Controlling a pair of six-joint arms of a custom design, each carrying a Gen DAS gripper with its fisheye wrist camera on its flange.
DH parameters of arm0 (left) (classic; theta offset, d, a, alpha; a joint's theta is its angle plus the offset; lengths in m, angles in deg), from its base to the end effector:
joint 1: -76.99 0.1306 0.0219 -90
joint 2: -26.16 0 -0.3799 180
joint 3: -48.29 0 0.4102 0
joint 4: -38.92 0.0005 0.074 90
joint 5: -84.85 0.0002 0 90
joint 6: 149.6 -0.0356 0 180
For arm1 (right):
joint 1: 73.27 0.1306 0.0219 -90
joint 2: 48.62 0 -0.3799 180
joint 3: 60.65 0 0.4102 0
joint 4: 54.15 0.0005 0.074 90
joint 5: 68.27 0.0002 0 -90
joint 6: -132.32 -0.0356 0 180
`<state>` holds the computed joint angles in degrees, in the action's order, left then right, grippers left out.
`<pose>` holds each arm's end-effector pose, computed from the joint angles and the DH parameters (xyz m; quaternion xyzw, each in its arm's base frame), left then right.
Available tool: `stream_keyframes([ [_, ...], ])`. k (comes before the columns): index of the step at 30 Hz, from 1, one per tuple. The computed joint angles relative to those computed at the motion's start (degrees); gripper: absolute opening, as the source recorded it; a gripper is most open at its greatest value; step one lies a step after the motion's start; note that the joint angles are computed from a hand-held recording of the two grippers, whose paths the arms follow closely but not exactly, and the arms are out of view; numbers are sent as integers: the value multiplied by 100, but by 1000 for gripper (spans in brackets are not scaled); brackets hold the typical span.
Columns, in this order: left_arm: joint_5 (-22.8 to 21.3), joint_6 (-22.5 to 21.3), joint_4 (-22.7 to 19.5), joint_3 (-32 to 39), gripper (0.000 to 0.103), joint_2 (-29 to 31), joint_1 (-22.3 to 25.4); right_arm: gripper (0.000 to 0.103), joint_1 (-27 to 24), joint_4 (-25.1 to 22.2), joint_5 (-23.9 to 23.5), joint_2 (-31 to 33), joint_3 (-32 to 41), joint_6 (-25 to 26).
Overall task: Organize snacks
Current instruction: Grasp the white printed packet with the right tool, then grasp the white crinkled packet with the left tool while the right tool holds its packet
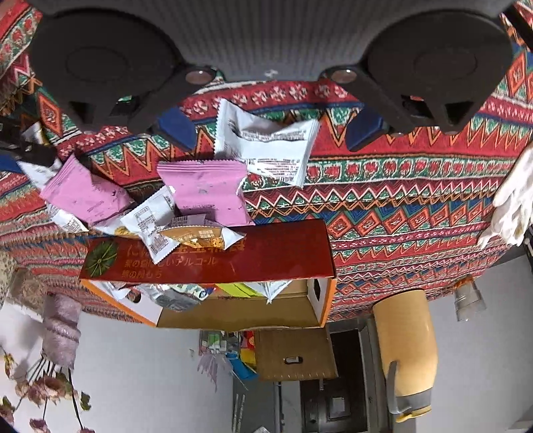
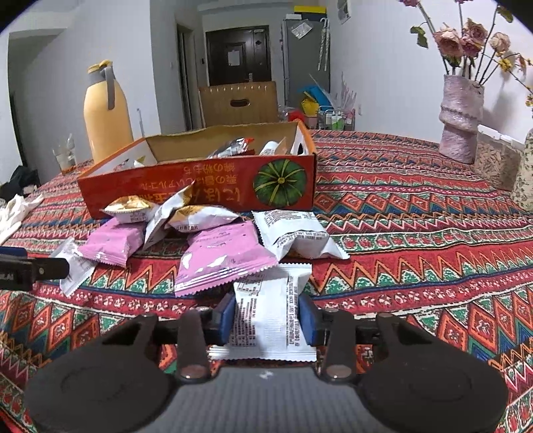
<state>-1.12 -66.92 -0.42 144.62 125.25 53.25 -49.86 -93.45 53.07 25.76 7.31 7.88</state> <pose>0.5231 -0.2333 0.4124 0.2583 0.8762 -0.0897 0.3969 0.3746 0.1415 0.3757 0.1870 0.8779 -0.0435 0.4386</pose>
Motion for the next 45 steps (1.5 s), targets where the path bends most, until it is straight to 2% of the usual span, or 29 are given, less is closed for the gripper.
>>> stream_keyframes([
  [2,-4,-108,-144,153,86,141,-1,39,18,38,103,-52,-43,-49],
  [6,76,-214,-552,527,76,484,-8,39,36,132,230,-172,-140,-134],
  [13,322,-65,-656,645,70,559,60,39,12,256,294,-310,-257,-162],
  [26,229,36,-667,674,73,579,55,39,-7,345,236,-313,-315,-222],
  [27,234,44,-666,675,72,579,56,39,1,346,238,-312,-316,-227],
  [29,220,48,-631,652,62,560,56,39,9,343,243,-307,-313,-235],
  [37,408,146,-534,522,53,433,126,39,47,346,302,-317,-315,-261],
  [45,399,181,-337,305,49,220,173,39,89,388,420,-447,-351,-222],
])
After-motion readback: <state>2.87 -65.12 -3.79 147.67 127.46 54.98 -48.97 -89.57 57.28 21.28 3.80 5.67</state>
